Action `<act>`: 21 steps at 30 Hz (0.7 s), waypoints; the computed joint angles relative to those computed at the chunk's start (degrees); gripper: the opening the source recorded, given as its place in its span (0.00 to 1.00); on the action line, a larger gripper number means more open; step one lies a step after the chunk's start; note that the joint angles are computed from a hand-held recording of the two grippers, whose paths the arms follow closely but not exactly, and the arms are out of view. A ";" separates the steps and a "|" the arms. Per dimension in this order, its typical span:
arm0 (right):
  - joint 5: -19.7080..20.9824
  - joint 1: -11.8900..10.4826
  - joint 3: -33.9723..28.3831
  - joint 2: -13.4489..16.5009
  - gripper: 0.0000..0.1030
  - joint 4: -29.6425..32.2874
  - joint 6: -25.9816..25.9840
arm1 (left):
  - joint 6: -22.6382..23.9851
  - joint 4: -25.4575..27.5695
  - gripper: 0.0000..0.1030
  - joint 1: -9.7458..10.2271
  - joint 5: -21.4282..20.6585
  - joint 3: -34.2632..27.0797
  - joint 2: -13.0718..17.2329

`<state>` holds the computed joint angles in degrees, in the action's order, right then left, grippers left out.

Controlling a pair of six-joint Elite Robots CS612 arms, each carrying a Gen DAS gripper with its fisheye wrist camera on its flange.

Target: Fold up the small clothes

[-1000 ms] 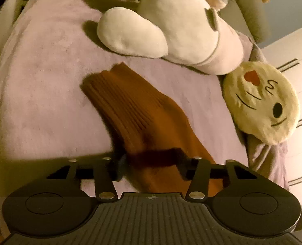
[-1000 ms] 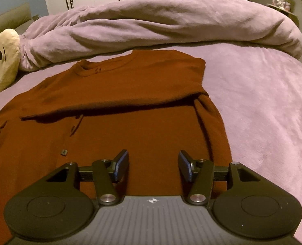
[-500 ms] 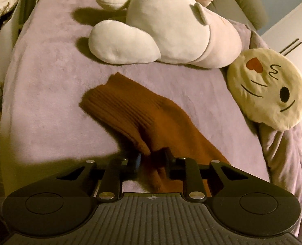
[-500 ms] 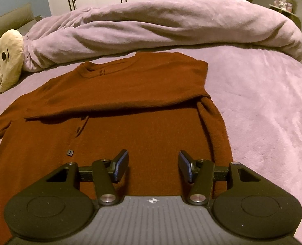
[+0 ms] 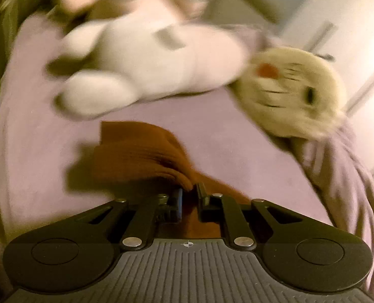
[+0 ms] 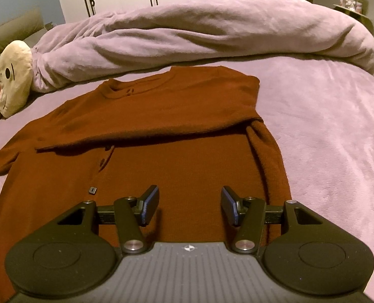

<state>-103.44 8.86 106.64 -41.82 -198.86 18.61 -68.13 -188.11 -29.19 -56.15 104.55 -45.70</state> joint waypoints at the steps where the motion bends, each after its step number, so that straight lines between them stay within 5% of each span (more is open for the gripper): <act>1: 0.19 -0.06 0.10 -0.01 0.52 -0.36 0.19 | 3.05 -0.81 0.12 -0.71 0.52 -0.68 -0.16; 7: 1.32 -0.16 0.40 0.15 0.52 -1.88 1.11 | 24.66 -7.72 0.12 -5.61 -2.79 -8.42 2.46; 10: 2.28 -0.34 0.96 0.09 0.52 -2.89 1.55 | 31.61 -6.42 0.13 -8.00 -6.35 -13.47 5.18; 14: 2.76 -0.86 2.03 -0.29 0.52 -3.79 2.27 | 33.57 1.41 0.20 -10.17 -13.91 -18.95 8.71; 16: 2.91 -1.23 2.56 -0.58 0.52 -4.10 2.34 | 33.96 6.09 0.41 -10.97 -17.04 -20.16 9.65; 21: 4.99 -2.17 2.70 -0.95 0.52 -5.38 1.42 | 28.72 6.89 0.50 -11.57 -19.14 -16.36 8.70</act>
